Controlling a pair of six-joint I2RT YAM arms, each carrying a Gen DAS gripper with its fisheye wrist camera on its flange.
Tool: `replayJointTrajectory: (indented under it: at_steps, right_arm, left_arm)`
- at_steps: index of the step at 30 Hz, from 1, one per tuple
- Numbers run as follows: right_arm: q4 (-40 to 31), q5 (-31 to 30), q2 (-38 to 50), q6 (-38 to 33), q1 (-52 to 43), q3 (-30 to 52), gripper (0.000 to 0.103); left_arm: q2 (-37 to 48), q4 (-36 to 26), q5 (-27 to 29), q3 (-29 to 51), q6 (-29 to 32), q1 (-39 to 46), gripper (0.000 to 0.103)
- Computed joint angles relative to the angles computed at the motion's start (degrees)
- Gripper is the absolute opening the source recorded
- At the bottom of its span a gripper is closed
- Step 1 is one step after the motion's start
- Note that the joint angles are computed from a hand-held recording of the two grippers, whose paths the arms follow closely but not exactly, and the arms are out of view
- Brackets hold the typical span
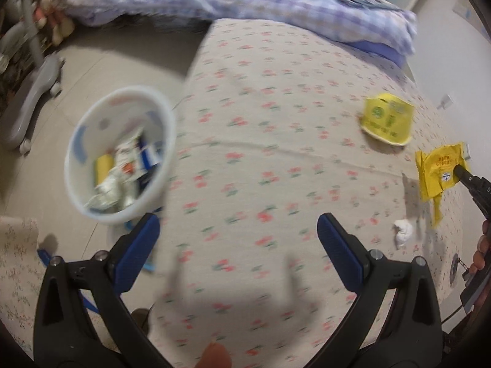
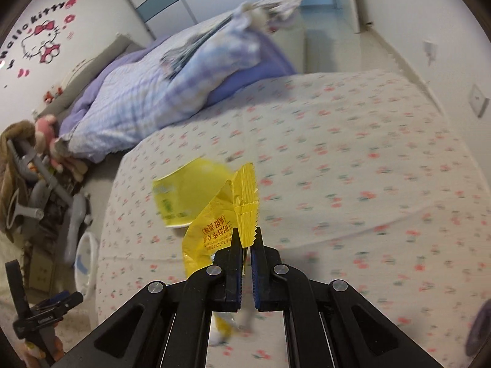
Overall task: Collect trash
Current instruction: 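Grasp the yellow paper cup with the left tool while the right tool holds the wrapper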
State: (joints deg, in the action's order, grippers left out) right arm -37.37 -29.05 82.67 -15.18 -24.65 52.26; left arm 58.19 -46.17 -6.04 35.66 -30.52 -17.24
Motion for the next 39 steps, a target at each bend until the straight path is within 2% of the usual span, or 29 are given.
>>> replayJointTrajectory:
  at_steps: [3,7,14,20,25,28,33,39]
  right_arm:
    - [-1.0,0.5,1.3,-1.6,-4.1,2.1,0.005]
    - [-2.8,-1.0,5.6,-5.2,-10.3,5.9,0.005]
    - [-4.5,-0.9,14.1,-9.3,-16.1,11.2,0.005]
    - [-4.5,0.2,18.5,-11.4,-17.3,12.7,0.005]
    - [-5.7,-0.6,20.3,-12.3,-17.8,13.8,0.005]
    - [-6.4,-1.6,20.7,-11.8,-17.6,14.4,0.005]
    - [-6.8,-1.8,20.8,-11.8,-17.2,14.4,0.006]
    - [-6.6,-1.4,22.4,-11.6,-17.2,15.3,0.006]
  left_arm:
    - [7.8,2.5,-5.2,4.8,-1.7,-8.6,0.102]
    - [20.0,4.3,-8.0,13.1,-0.2,-14.7,0.102]
    - [36.6,1.9,-12.7,30.8,5.7,-19.1,0.102]
    - [45.2,-1.8,-14.7,42.9,11.1,-20.4,0.102]
    - [50.0,-1.4,-12.2,47.6,16.7,-22.0,0.101]
    - [54.3,-1.8,-12.9,50.6,19.4,-23.7,0.101]
    - [59.8,-4.0,-14.5,54.5,20.6,-24.4,0.101]
    - [60.7,-1.8,-14.9,52.7,22.3,-22.4,0.100]
